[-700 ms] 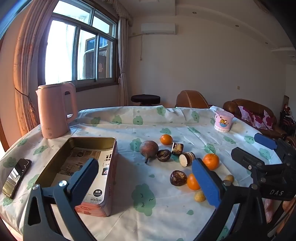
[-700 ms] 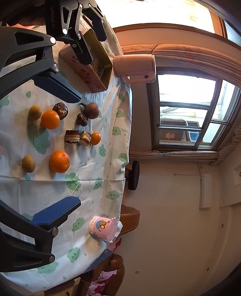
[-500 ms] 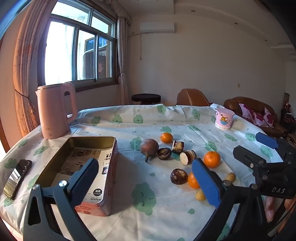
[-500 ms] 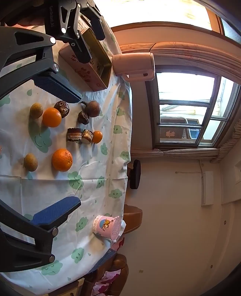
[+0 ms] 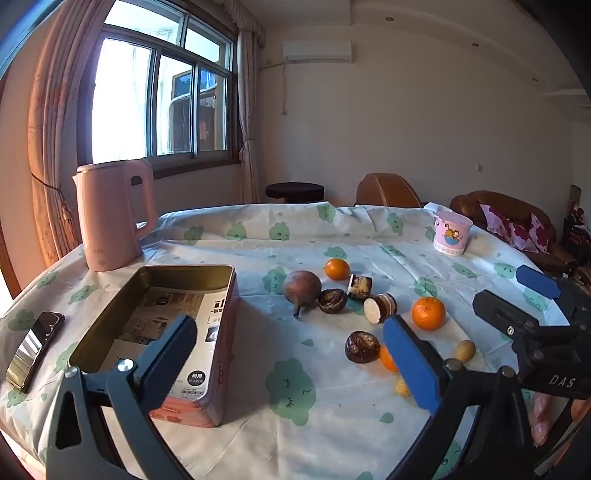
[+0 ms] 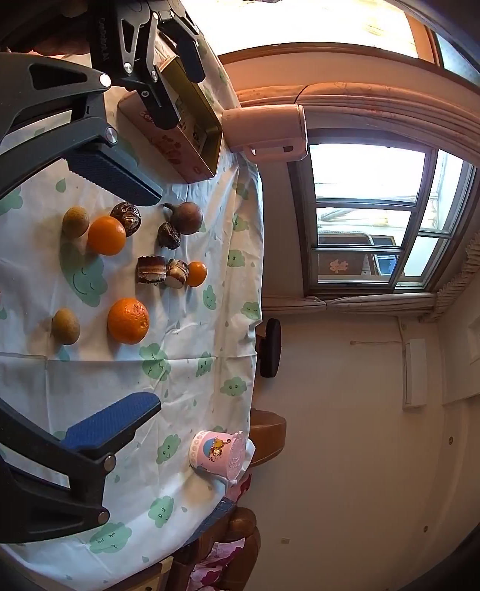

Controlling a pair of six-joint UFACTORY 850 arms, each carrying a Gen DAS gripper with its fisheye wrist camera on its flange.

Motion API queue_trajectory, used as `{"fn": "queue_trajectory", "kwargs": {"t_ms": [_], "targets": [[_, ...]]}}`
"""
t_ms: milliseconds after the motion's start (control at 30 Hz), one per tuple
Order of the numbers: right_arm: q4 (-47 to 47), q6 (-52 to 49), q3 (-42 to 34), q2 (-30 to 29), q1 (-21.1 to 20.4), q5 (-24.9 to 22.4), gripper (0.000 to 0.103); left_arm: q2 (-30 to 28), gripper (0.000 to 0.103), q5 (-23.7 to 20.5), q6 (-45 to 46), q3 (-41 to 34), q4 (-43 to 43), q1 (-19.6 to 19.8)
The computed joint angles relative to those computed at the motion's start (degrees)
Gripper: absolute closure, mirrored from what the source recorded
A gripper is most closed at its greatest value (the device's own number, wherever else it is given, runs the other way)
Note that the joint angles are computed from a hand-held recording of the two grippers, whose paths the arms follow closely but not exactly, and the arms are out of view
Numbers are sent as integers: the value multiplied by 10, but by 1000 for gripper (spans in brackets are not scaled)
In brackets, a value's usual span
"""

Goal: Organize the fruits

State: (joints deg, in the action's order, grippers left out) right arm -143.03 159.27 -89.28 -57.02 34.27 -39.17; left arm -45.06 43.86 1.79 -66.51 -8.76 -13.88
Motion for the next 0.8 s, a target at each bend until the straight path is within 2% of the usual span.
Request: {"fn": "queue_trajectory", "kwargs": {"t_ms": [800], "targets": [[-1, 11, 0, -1, 2, 4, 1, -1, 0, 0, -2, 0, 2, 2]]}}
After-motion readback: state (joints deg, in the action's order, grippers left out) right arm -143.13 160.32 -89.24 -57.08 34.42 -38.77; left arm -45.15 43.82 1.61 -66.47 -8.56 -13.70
